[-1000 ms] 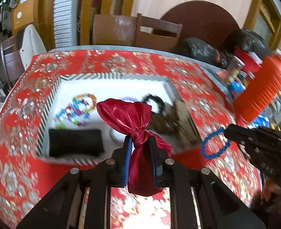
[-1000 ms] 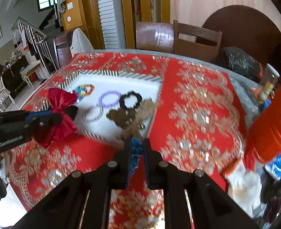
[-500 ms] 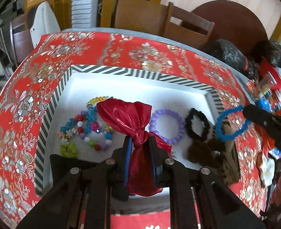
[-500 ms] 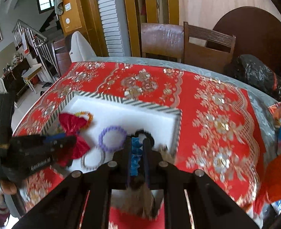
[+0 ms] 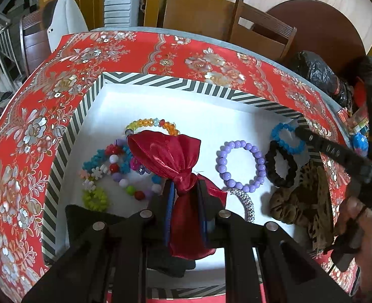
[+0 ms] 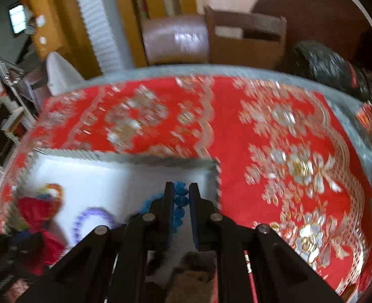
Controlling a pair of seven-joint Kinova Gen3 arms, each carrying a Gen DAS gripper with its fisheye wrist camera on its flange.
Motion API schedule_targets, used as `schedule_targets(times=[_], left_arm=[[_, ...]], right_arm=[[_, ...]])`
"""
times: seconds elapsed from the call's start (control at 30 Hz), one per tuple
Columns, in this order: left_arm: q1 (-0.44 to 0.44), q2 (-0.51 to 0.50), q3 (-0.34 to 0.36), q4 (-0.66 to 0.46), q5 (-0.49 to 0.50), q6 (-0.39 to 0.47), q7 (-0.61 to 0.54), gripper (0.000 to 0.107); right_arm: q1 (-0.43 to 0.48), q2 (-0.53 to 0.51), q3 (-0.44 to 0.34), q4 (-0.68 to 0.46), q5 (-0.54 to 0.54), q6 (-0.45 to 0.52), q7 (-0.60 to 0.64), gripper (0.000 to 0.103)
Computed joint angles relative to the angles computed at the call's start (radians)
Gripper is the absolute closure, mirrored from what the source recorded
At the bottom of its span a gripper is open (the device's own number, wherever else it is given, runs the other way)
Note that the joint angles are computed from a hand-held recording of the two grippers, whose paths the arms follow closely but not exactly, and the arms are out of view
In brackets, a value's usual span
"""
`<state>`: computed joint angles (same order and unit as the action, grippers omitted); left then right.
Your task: Organize jewelry
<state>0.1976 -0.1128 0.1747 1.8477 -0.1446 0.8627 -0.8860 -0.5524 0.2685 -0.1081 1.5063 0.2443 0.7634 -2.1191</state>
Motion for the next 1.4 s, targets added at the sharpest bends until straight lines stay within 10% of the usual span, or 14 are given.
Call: schedule_targets(times=[0.47, 0.97, 1.4], left_arm=[[-0.002, -0.099, 0.080, 0.040, -0.085, -0.039, 0.054, 0.060], [-0.036, -0.200, 0.409, -0.023, -0.304, 0.196, 0.319, 0.058], [-0.042, -0.287, 0.501, -0.033, -0.290, 0.269, 0.371, 0.058]], right_arm=[[0.066, -0.259, -0.075, 0.200, -0.116, -0.056, 0.124, 0.051], [0.140, -0.551, -0.194, 0.373, -0.145, 0.053, 0.117, 0.046], [0.181, -0.651, -0.319, 0.396, -0.147, 0.062, 0.061, 0.042]])
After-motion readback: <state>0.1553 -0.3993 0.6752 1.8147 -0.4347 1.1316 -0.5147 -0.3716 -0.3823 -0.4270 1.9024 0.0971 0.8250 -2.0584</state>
